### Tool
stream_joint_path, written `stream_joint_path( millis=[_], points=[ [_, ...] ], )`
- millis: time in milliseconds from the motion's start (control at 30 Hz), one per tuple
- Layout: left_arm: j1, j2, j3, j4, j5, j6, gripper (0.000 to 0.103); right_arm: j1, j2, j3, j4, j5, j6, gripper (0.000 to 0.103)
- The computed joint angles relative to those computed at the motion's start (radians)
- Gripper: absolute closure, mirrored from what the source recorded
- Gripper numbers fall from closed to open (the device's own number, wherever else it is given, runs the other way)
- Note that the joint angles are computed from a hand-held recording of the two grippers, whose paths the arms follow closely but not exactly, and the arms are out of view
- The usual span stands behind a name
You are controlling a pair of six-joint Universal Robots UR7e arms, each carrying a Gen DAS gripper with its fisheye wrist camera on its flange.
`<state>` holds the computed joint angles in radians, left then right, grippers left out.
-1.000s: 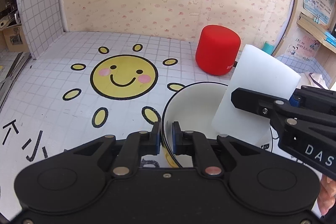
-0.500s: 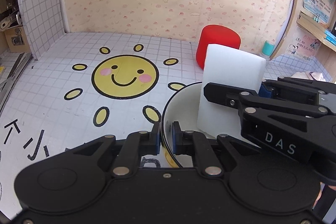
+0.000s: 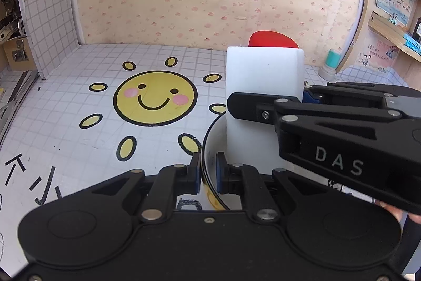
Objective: Clean bowl
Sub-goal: 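Rub the white sponge along the bowl's inner wall with the right gripper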
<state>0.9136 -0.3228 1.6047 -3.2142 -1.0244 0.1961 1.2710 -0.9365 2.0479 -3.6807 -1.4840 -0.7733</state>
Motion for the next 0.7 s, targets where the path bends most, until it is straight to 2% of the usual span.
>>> stream_joint_path(
  millis=[200,433,567,700],
  points=[
    [-0.001,0.001,-0.001,-0.001,0.003,0.000,0.091,-0.007,0.006,0.022,-0.080,-0.041,-0.008,0.082],
    [-0.004,0.002,0.005,-0.008,0.005,-0.009,0.091,-0.039,-0.021,0.079,-0.156,-0.027,-0.011,0.082],
    [-0.004,0.001,0.006,-0.008,0.005,0.001,0.091,-0.045,-0.014,0.063,-0.139,-0.001,-0.011,0.082],
    [-0.006,0.001,0.004,-0.005,0.006,0.006,0.091,-0.039,-0.006,0.032,-0.069,0.028,-0.005,0.082]
  ],
)
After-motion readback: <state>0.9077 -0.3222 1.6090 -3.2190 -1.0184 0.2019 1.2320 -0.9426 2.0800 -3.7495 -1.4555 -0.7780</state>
